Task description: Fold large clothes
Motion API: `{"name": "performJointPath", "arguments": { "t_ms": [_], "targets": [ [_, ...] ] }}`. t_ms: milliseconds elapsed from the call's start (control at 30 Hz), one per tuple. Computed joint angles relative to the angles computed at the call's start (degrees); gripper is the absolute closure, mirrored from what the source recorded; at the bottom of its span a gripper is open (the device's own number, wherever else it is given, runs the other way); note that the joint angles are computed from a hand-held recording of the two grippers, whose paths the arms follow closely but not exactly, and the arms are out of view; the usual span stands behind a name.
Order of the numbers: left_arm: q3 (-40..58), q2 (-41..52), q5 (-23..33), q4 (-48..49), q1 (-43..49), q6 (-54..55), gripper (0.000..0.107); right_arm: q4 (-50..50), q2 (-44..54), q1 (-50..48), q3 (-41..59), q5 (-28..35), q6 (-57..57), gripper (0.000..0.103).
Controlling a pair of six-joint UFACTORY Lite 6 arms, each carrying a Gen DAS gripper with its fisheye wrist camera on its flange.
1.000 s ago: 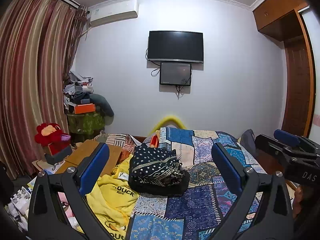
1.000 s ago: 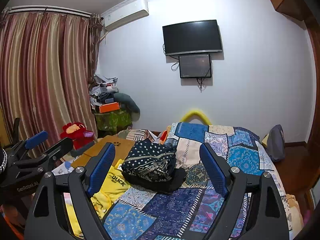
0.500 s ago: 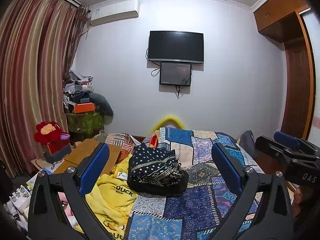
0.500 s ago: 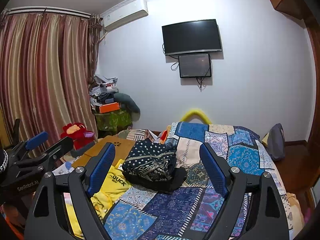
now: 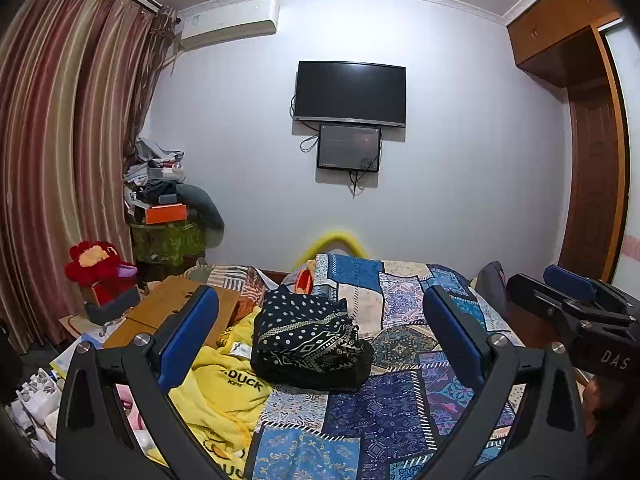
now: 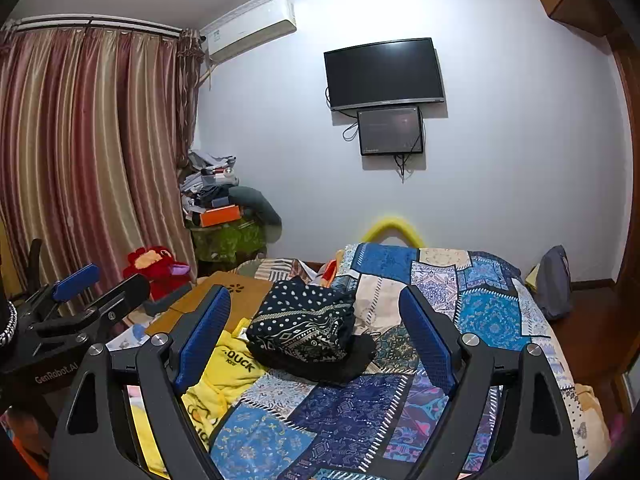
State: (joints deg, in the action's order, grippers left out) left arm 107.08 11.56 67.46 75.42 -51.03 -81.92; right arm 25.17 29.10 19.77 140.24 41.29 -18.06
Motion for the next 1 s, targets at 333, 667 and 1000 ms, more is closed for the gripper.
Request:
{"name": "performJointPath", "arguments": {
  "t_ms": [333, 667, 1000],
  "targets": [
    [0.8, 0.3, -2.3, -1.8, 0.5, 1.2, 0.004, -1.4, -0.2, 0.5, -0.1, -0.4, 0.6, 0.019],
    [0.8, 0.5, -2.0, -1.7, 0.4, 1.0, 0.004, -1.5, 0.6, 0.3, 0.7, -0.1, 1.0, 0.019],
    [0.9, 0.6, -2.2, -1.7, 0.7, 1.5, 0.004, -1.3, -0.1, 0.1, -0.6, -0.4, 0.7, 0.019]
  ]
}}
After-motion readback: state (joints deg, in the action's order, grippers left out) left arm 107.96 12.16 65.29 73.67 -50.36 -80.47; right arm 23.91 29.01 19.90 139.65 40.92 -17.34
